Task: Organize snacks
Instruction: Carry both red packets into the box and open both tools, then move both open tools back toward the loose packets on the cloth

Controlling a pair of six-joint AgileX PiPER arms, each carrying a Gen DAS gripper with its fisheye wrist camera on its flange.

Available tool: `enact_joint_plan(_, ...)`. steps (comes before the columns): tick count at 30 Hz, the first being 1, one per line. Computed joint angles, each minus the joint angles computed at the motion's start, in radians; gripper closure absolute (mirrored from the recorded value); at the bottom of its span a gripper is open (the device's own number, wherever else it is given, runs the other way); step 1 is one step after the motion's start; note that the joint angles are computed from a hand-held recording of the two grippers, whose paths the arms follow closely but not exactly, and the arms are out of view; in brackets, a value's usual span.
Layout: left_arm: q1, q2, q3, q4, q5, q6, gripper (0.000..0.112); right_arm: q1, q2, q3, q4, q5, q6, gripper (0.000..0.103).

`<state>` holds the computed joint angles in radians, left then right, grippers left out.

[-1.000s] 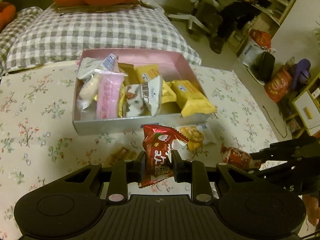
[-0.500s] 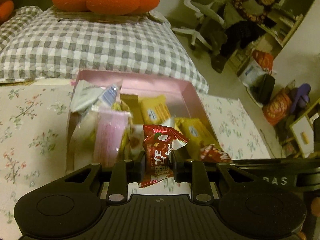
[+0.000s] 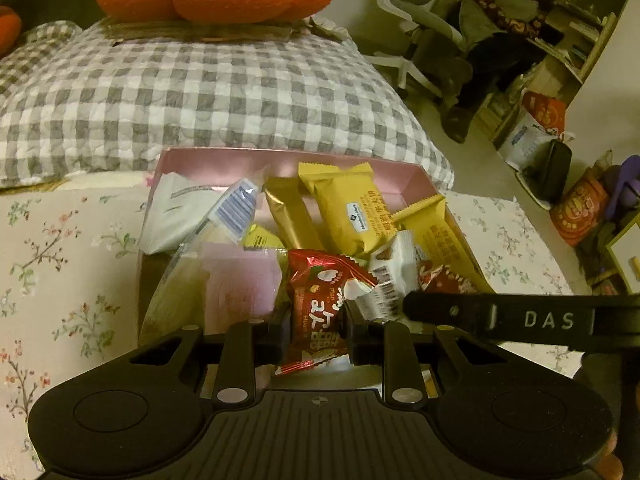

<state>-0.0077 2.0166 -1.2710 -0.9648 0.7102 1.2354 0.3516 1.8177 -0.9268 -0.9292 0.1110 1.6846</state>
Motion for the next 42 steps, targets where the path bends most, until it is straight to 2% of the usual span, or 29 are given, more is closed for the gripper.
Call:
enact_joint_plan(2,-0.004,-0.001,0.007,-0.016,-0.018,0.024,0.088,0.010,-0.001,-0.002,-0.066,0.029,0.062,0.057)
enact_joint_plan(4,-0.009,-0.010,0.027,-0.034,-0.041,0.067,0.086,0.006,0.000,-0.004,-0.004,0.032,0.004,0.056)
enact_joint_plan(6,-0.017,-0.029,0.042,-0.029,-0.064,0.100,0.083,0.006,-0.006,-0.005,0.091,0.044,-0.091,0.049)
enact_joint_plan(7,-0.013,-0.036,0.041,-0.028,-0.052,0.110,0.076,0.013,-0.019,0.001,0.082,0.054,-0.086,0.044)
enact_joint_plan(10,0.011,-0.056,0.045,-0.060,-0.015,0.133,0.060,0.017,-0.053,0.018,-0.052,0.071,0.044,0.041)
enact_joint_plan(12,0.020,-0.068,0.041,-0.062,-0.004,0.125,0.060,0.012,-0.075,0.034,-0.124,0.067,0.124,0.041)
enact_joint_plan(15,0.030,-0.078,0.034,-0.044,0.016,0.092,0.060,0.007,-0.102,0.051,-0.124,0.059,0.126,0.042)
enact_joint_plan(20,0.042,-0.109,0.039,-0.015,0.027,0.041,0.058,0.016,-0.121,0.046,0.046,0.091,-0.045,0.041)
enact_joint_plan(24,0.057,-0.140,0.043,0.019,0.046,-0.023,0.052,0.022,-0.155,0.060,0.141,0.097,-0.131,0.041)
enact_joint_plan(26,0.064,-0.154,0.039,0.045,0.055,-0.054,0.052,0.034,-0.168,0.056,0.193,0.132,-0.182,0.041)
enact_joint_plan(31,0.108,-0.187,0.046,0.040,0.071,-0.039,0.049,0.070,-0.220,0.072,0.203,0.194,-0.183,0.041)
enact_joint_plan(37,0.156,-0.180,0.025,0.105,0.091,-0.111,0.049,0.096,-0.272,0.093,0.274,0.230,-0.232,0.041)
enact_joint_plan(42,0.184,-0.217,0.068,0.125,0.108,-0.069,0.049,0.123,-0.299,0.096,0.326,0.269,-0.280,0.041)
